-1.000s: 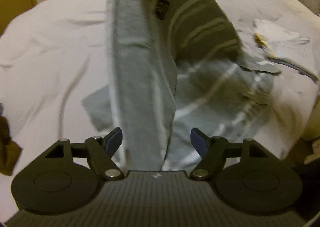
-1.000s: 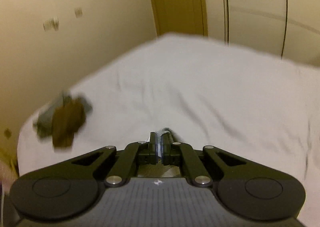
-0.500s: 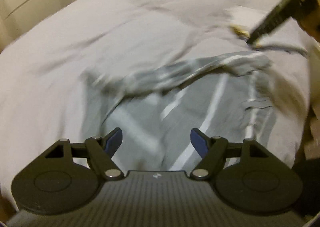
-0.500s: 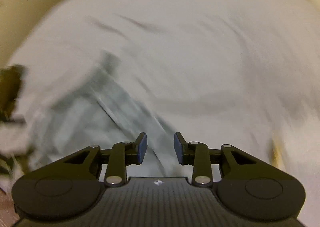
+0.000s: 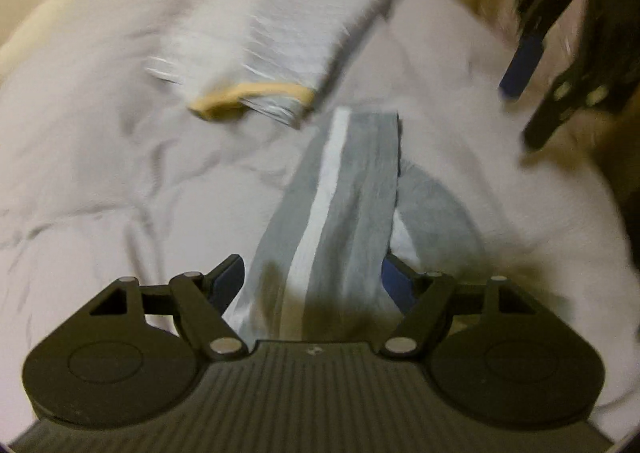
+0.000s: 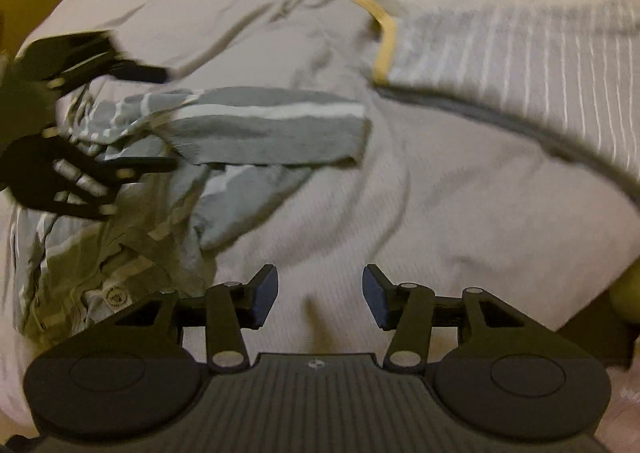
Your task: Fold clothes
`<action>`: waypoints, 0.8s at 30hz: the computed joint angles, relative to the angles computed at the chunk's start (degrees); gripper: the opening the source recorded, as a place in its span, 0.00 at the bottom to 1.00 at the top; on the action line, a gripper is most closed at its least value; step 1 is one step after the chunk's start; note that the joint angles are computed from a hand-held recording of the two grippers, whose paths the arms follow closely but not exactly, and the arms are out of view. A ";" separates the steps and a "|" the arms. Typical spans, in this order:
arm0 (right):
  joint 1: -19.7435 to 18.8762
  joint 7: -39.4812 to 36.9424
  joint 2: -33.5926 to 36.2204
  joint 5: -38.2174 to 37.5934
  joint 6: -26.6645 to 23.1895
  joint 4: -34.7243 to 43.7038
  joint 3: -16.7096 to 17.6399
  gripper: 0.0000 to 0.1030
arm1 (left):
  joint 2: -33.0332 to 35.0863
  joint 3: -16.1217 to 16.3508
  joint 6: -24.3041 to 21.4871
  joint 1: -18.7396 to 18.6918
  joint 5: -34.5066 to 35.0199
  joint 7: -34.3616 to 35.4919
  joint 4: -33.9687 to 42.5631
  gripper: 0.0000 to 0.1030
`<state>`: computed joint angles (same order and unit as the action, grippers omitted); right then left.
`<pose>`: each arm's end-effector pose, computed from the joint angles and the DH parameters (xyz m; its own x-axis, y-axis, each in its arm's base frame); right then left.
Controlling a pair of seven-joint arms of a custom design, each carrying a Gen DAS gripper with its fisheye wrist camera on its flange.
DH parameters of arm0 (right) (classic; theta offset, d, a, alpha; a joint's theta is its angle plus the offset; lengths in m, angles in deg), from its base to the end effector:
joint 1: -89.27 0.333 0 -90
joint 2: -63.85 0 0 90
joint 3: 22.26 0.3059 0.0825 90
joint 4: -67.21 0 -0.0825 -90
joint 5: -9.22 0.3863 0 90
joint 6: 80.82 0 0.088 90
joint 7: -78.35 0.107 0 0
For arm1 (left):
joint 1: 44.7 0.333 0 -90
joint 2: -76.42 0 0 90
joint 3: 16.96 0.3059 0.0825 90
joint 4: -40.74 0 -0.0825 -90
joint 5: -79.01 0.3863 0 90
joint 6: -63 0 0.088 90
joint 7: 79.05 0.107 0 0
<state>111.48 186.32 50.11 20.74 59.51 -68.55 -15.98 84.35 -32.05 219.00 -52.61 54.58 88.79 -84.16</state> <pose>0.4354 0.2378 0.4402 0.0779 -0.9700 -0.2303 -0.9695 -0.0198 -0.2445 0.5444 -0.2120 0.3585 -0.9439 -0.2210 -0.2455 -0.1098 0.9109 -0.3978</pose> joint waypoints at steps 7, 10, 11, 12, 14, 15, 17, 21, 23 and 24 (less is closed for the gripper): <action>2.00 -5.46 0.82 8.95 5.40 -1.35 -1.86 0.50 | 5.93 0.73 -13.89 2.40 3.01 -11.00 13.58 0.03; 3.66 -10.80 2.48 15.49 8.53 -0.57 -2.26 0.59 | 3.69 2.03 -12.63 4.04 0.11 -15.00 14.96 0.03; 4.22 -12.48 3.26 17.75 9.18 -0.07 -2.23 0.59 | 2.99 2.66 -11.81 4.46 -0.27 -16.88 15.43 0.03; 4.75 -14.24 4.07 20.11 9.75 0.48 -2.15 0.60 | 2.07 3.35 -10.85 5.11 -0.85 -18.59 15.66 0.03; 5.49 -16.79 5.65 23.50 10.22 1.78 -1.47 0.63 | 0.84 4.79 -8.80 6.19 -0.75 -22.14 16.38 0.03; 5.75 -17.64 6.30 24.80 10.42 2.39 -1.01 0.64 | 0.12 5.48 -7.69 6.76 -0.35 -23.72 16.37 0.03; 6.49 -19.33 7.55 27.84 11.14 3.67 0.01 0.65 | -1.03 6.87 -5.49 7.98 0.78 -26.83 16.23 0.03; 8.35 -21.89 10.76 33.19 13.65 6.94 2.60 0.67 | -4.35 8.78 -1.43 11.14 -2.31 -28.38 12.97 0.03; 9.30 -22.65 12.81 34.93 15.28 8.93 4.05 0.68 | -6.31 9.68 0.09 12.36 -4.91 -27.29 10.51 0.03; 9.72 -22.75 14.10 35.66 15.96 10.15 4.76 0.68 | -7.27 10.20 0.73 12.80 -6.25 -26.63 9.30 0.03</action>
<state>121.20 163.57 64.21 56.40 75.47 -58.40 -11.22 77.08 -21.85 219.74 -39.80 48.33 62.16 -74.86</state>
